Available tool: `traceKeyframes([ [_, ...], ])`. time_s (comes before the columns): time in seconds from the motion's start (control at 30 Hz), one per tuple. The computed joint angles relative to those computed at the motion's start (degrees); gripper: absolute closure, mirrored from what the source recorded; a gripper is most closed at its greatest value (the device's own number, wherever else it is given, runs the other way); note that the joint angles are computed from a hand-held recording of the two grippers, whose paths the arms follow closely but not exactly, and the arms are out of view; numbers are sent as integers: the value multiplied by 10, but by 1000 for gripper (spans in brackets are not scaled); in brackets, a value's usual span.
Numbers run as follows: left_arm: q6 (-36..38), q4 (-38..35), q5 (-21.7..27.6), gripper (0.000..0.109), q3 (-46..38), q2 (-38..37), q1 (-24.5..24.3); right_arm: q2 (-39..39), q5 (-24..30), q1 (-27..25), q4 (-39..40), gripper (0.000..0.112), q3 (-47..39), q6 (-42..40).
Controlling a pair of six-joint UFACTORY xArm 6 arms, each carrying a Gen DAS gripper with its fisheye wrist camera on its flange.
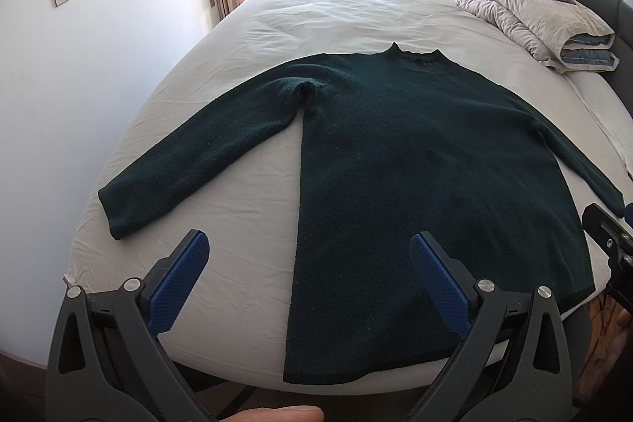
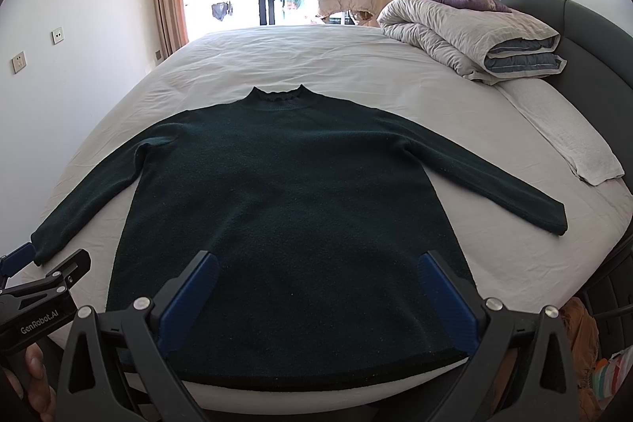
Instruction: Fold small clothes
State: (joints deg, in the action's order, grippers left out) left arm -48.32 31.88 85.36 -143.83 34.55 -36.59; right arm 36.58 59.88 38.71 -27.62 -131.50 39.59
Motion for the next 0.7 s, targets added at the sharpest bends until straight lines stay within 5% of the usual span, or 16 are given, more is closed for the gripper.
traceKeyframes([
  [0.7,3,-7,4,6,-19,10,1,16,15,3,2,9,-29,-2],
])
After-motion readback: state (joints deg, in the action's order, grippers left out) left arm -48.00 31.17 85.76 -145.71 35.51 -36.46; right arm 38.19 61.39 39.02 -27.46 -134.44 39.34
